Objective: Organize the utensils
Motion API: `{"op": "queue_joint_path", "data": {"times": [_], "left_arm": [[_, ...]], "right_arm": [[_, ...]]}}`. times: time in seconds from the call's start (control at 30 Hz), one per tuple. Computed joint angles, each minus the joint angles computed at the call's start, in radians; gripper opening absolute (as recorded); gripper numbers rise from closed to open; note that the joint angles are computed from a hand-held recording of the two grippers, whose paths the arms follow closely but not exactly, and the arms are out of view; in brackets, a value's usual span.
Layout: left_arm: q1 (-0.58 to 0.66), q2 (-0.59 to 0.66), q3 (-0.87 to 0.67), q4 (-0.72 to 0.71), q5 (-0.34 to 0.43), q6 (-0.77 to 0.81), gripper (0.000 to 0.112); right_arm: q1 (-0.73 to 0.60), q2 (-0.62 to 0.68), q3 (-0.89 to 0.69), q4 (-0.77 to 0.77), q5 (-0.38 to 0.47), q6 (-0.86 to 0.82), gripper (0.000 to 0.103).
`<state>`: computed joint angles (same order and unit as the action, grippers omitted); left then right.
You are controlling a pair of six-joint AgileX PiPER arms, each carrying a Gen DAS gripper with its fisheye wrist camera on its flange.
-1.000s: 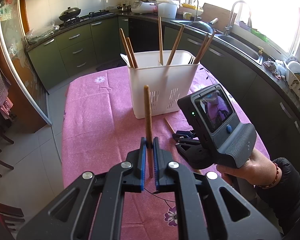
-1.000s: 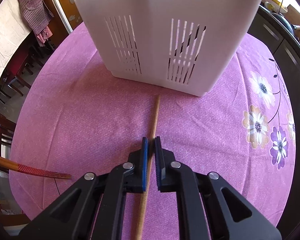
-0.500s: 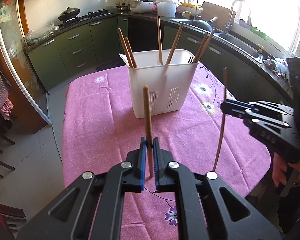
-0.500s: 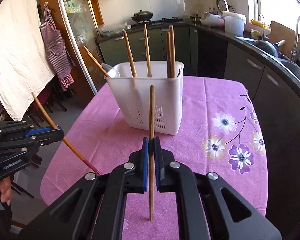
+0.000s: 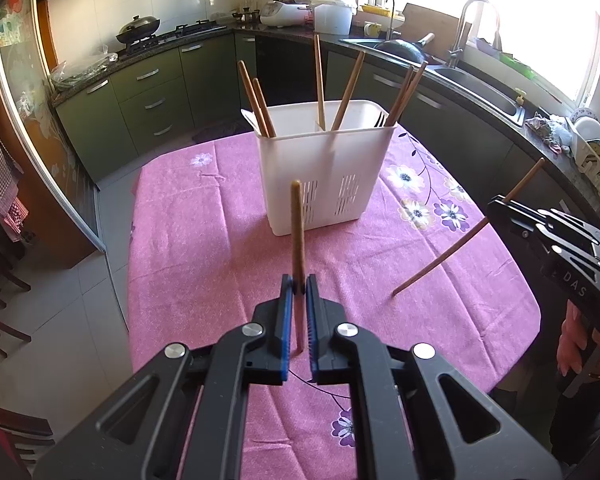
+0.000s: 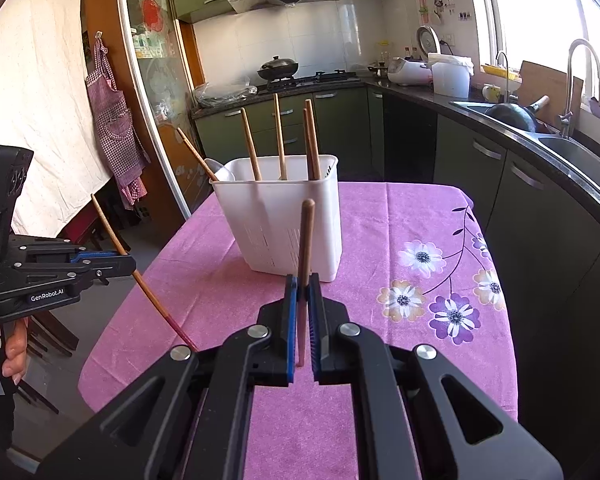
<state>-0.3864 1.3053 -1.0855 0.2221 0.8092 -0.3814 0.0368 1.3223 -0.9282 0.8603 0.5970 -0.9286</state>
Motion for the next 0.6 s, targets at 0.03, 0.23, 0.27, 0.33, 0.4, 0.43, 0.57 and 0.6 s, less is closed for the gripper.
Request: {"op": "queue_joint_path", "data": {"times": [0.03,0.23,0.27,0.33,0.4,0.43,0.57,0.6], "left_arm": [[-0.001,-0.002,-0.004,0.0,0.003,0.002,0.007],[0.014,0.007,-0.068,-0.053,0.038,0.066,0.007],[0.02,0.009,-0.085,-0.068,0.046,0.083,0.007],[0.024,0.017,-0.129,-0.089,0.069,0.111,0.007],[0.02,0.026,-0.179,-0.09,0.093,0.124,0.007],[0.016,0.033,-0.203,-0.086,0.105,0.126,0.007],[0.065,0.086,-0.296,-0.179,0.166,0.192,0.007],[0.097,0.107,-0.313,-0.228,0.181,0.218,0.007]], "right_arm": [[0.001,0.001,0.0,-0.002,0.0,0.001,0.006],[0.007,0.005,-0.004,-0.014,-0.005,0.01,0.006],[0.008,0.006,-0.006,-0.02,-0.005,0.013,0.006],[0.008,0.007,-0.007,-0.026,-0.004,0.017,0.006],[0.005,0.008,-0.008,-0.021,-0.001,0.01,0.006],[0.004,0.01,-0.008,-0.018,-0.002,0.006,0.006],[-0.002,0.014,-0.008,-0.004,0.006,-0.005,0.006],[-0.002,0.015,-0.009,-0.003,0.008,-0.006,0.006]]}}
